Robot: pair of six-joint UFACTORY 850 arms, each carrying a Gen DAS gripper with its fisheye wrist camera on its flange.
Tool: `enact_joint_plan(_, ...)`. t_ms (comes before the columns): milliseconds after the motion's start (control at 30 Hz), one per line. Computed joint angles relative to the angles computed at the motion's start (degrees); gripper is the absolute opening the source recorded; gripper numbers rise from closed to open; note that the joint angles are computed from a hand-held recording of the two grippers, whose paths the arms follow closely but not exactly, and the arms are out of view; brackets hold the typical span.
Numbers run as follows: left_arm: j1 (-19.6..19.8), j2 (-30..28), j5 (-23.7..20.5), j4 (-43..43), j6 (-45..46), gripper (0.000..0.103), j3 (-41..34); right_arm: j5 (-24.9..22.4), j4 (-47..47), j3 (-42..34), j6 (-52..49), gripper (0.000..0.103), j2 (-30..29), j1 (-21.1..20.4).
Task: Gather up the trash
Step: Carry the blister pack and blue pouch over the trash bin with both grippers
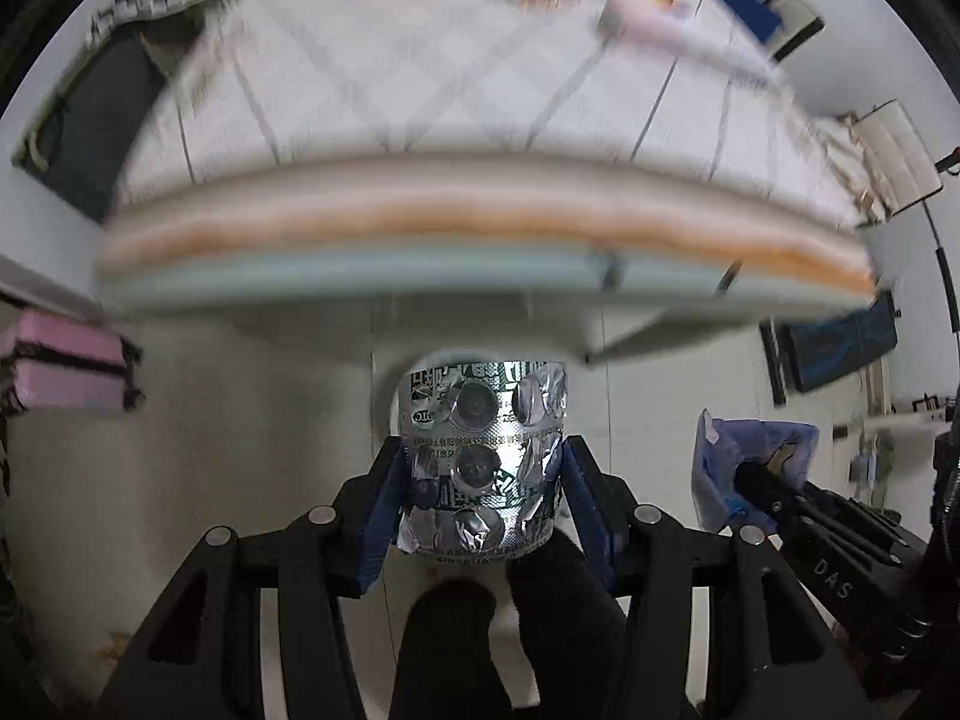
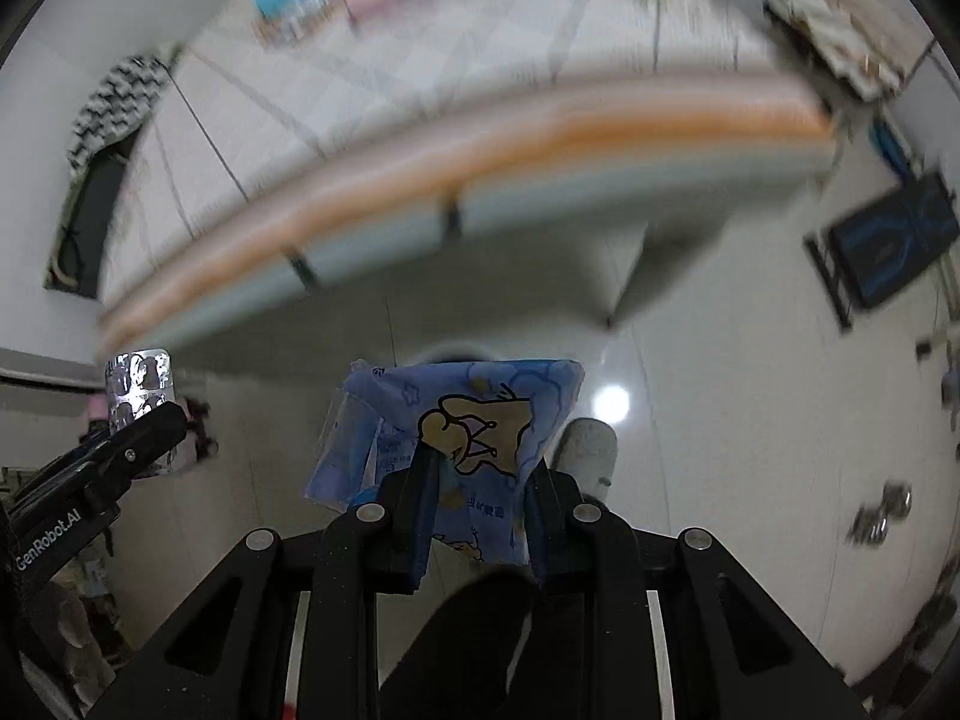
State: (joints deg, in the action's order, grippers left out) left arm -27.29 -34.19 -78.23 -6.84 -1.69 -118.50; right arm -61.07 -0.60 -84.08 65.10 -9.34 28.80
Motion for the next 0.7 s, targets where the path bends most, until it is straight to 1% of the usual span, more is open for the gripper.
enact_joint_plan(33, 0.17, 0.86, 1.14, -0.57, 0.04, 0.049, 3.02, 1.76, 1.14, 2.95, 0.68, 0.026, 0.49, 0.43)
enact_joint_plan(67, 0.51, 1.77, 3.04, -1.64, 0.22, 0.049, 7.58, 4.55, 3.18, 6.56, 0.75, 0.026, 0.95, 0.65)
enact_joint_plan(100, 0.77, 2.03, 4.29, -2.47, 0.30, 0.049, 10.61, 6.22, 4.48, 8.69, 0.51, 0.026, 1.02, 0.71)
enact_joint_plan(133, 1.19, 1.98, 5.77, -3.90, 0.18, 0.049, 13.65, 8.84, 6.07, 11.83, 0.30, 0.026, 0.89, 0.83)
enact_joint_plan(200, 2.38, 0.84, 8.90, -8.55, 0.68, 0.049, 18.94, 14.10, 9.42, 16.75, -1.55, 0.026, 0.00, 0.76)
enact_joint_plan(233, 3.02, -0.48, 11.00, -11.16, 1.24, 0.049, 21.67, 17.61, 11.73, 19.45, -3.16, 0.026, -1.00, 0.65)
enact_joint_plan(267, 3.40, -1.74, 12.53, -12.99, 2.07, 0.049, 23.24, 20.23, 13.70, 21.21, -4.79, 0.026, -1.98, 0.48)
enact_joint_plan(300, 3.52, -2.60, 13.71, -13.79, 2.46, 0.049, 24.16, 24.12, 17.09, 23.61, -7.41, 0.026, -3.66, 0.31)
enact_joint_plan(333, 3.56, -4.42, 15.96, -14.31, 3.12, 0.049, 25.28, 26.87, 20.05, 25.07, -9.94, 0.026, -5.03, 0.12)
enact_joint_plan(367, 3.54, -5.70, 17.06, -14.92, 3.95, 0.050, 25.60, 29.35, 22.96, 26.14, -12.72, 0.026, -6.64, -0.18)
enact_joint_plan(433, 3.59, -9.15, 18.76, -17.24, 6.83, 0.054, 25.49, 34.61, 30.55, 27.97, -20.71, 0.026, -10.63, -0.91)
enact_joint_plan(467, 3.56, -10.33, 19.24, -17.89, 7.45, 0.065, 25.07, 36.13, 33.34, 27.96, -24.22, 0.026, -12.55, -1.40)
enact_joint_plan(500, 3.51, -11.39, 19.93, -18.01, 7.55, 0.067, 24.78, 37.67, 37.89, 27.78, -29.94, 0.026, -14.99, -1.88)
enact_joint_plan(533, 3.78, -12.44, 20.69, -18.75, 8.06, 0.067, 24.86, 38.44, 40.24, 27.44, -33.27, 0.027, -16.86, -2.14)
enact_joint_plan(567, 3.66, -12.43, 23.70, -19.43, 8.19, 0.068, 25.79, 39.32, 43.52, 27.04, -37.57, 0.029, -18.89, -2.44)
enact_joint_plan(600, 3.63, -13.39, 24.32, -18.81, 7.75, 0.069, 25.30, 39.81, 47.97, 26.97, -43.16, 0.029, -20.40, -2.77)
enact_joint_plan(633, 3.72, -13.22, 24.63, -17.87, 7.34, 0.075, 25.51, 39.92, 51.24, 26.49, -47.40, 0.030, -21.90, -3.01)
enact_joint_plan(667, 3.69, -13.41, 25.26, -16.86, 6.60, 0.085, 25.54, 39.62, 54.15, 25.83, -51.65, 0.040, -23.64, -3.36)
enact_joint_plan(700, 4.02, -13.21, 25.58, -16.37, 6.19, 0.091, 25.96, 38.89, 54.83, 24.44, -53.64, 0.046, -25.52, -3.75)
